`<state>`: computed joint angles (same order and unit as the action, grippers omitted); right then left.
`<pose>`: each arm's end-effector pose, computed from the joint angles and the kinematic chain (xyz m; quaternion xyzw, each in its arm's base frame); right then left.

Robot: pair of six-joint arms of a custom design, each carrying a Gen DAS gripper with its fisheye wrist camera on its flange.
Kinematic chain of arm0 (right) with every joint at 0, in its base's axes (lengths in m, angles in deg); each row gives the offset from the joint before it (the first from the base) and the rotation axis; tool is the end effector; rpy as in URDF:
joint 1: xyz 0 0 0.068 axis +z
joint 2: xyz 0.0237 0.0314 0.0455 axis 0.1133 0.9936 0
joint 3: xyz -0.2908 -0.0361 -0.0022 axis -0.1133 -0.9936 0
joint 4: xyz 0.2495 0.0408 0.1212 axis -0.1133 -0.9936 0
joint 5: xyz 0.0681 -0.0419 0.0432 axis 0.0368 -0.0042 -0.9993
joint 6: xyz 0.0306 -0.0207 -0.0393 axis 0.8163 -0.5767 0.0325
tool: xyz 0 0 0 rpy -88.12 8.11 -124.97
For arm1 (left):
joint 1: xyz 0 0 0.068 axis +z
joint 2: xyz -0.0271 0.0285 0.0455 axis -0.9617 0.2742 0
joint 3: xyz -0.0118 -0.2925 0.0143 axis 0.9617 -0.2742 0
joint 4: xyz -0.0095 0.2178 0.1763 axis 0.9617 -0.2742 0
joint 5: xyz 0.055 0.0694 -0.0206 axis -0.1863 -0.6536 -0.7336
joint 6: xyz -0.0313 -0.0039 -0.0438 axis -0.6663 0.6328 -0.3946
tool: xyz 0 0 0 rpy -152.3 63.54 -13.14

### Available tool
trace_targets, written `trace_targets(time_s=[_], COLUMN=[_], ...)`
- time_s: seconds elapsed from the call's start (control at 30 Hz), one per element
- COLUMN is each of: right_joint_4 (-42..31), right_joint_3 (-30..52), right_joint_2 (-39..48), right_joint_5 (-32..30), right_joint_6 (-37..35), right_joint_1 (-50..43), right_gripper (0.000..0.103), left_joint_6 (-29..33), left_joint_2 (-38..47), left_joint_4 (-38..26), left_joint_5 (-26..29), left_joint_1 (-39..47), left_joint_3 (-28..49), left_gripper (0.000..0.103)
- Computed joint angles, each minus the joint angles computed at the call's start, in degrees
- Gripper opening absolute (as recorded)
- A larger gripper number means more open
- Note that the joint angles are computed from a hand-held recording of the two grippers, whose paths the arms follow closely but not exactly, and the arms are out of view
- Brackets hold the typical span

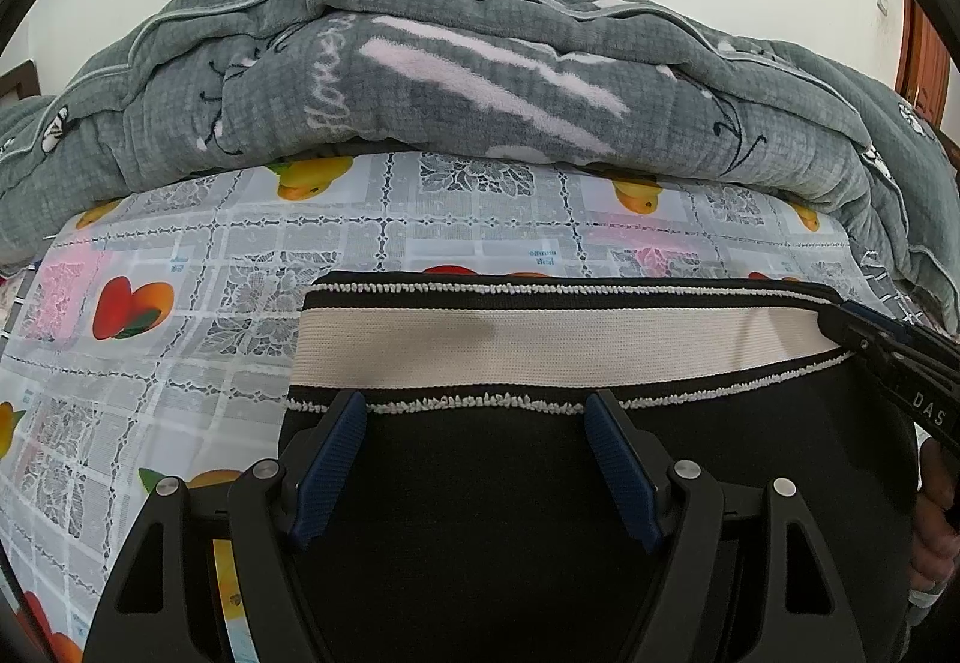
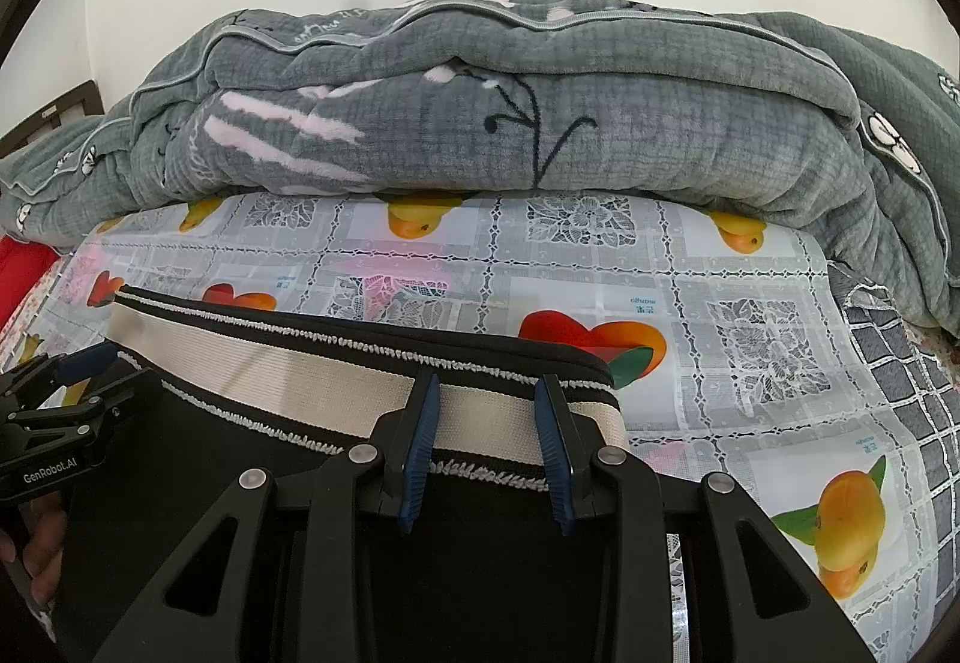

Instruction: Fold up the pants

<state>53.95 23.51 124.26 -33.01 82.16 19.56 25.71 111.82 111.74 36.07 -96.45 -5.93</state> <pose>0.3209 0.0771 0.0116 -0.1251 0.9137 0.0757 0.3791 0.2537 -0.0922 0.0260 -0.0723 0.9229 0.0001 0.3782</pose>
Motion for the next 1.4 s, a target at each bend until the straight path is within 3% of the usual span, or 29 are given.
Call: trace_targets(time_s=[0.2,1.07,1.4], right_joint_4=[0.0,-0.6,-4.5], right_joint_3=[0.2,1.4,2.8], right_joint_2=[0.1,0.8,0.1], right_joint_5=[0.5,3.0,5.2], right_joint_6=[0.5,0.1,-1.4], right_joint_1=[0.2,1.3,2.3], right_gripper=[0.032,0.032,0.032], left_joint_6=[-0.4,-0.9,0.6], left_joint_2=[0.2,0.9,0.4], left_joint_4=[-1.4,-1.1,-5.6], left_joint_5=[-4.0,0.0,0.3], left_joint_1=[-1.7,1.0,0.5], left_joint_3=[1.0,1.5,3.2], left_gripper=[0.076,0.079,0.087])
